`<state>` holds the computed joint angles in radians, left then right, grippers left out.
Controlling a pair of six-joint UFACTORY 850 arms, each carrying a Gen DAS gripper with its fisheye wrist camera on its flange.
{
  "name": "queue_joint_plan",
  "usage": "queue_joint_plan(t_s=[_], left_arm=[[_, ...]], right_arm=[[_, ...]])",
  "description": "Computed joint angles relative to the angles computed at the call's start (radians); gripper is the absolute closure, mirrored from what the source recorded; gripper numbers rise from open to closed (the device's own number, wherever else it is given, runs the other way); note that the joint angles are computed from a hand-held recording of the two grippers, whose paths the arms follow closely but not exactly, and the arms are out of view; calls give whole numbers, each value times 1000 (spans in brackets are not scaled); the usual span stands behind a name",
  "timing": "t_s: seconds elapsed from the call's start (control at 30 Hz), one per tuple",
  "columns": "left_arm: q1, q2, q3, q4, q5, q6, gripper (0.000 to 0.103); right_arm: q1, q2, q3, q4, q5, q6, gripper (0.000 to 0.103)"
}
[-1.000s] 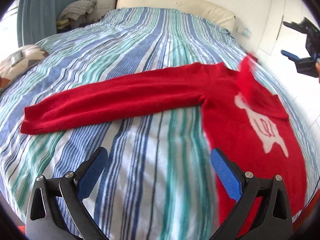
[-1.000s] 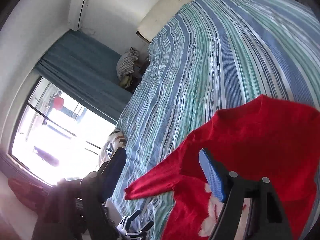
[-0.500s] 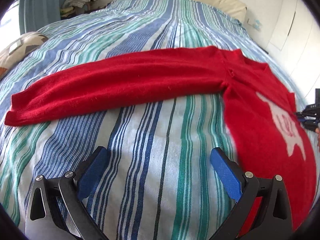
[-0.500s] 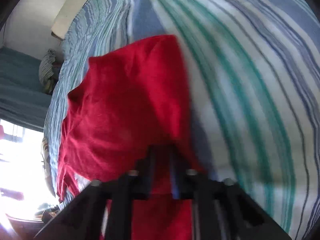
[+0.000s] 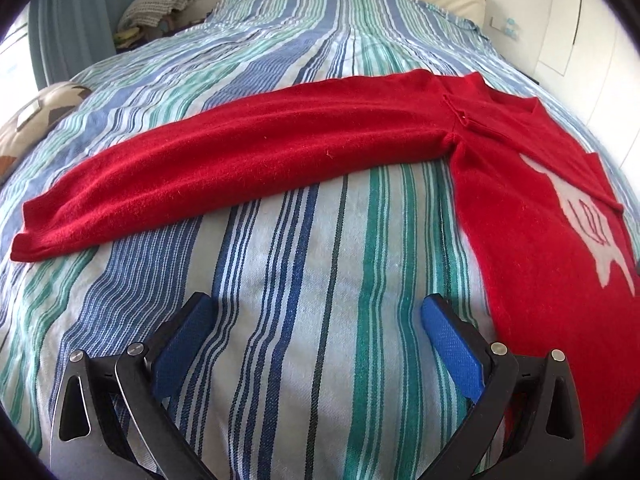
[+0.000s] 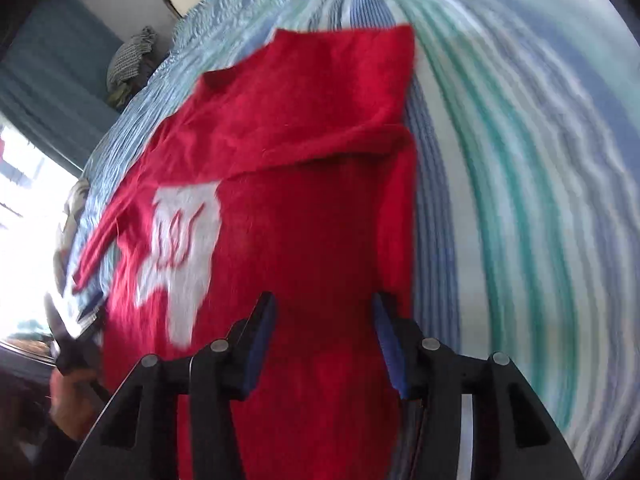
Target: Fold small clothes
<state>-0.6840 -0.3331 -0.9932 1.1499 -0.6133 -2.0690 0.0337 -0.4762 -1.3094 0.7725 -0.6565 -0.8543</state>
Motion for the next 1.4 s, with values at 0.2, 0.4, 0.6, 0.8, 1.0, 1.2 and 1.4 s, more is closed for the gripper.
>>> queue_joint_plan(t_s=[0.2,0.4,0.6,0.8,1.0,1.2,1.4], left_arm=[[-8,-4,-9,-33,-14,26,0],[-35,43,9,-136,-22,73,1],[-12,238,145,98,-32,-311,1],[192,424,331,-21,25,-516,2],[331,399,394,66,143,-654,17],[332,369,348,-3,106,-543,100],[292,303,70,-3,30,-188,100]], right_arm=[[-12,205,269,144,28,-208,42],[27,295,435,178,174,-299,38],[6,290,420,221,120,-301,34],[13,293,436,270,130,-336,34],[28,292,438,265,152,-335,29],[27,289,436,273,147,-344,27],[7,278,431,316,101,-368,27]])
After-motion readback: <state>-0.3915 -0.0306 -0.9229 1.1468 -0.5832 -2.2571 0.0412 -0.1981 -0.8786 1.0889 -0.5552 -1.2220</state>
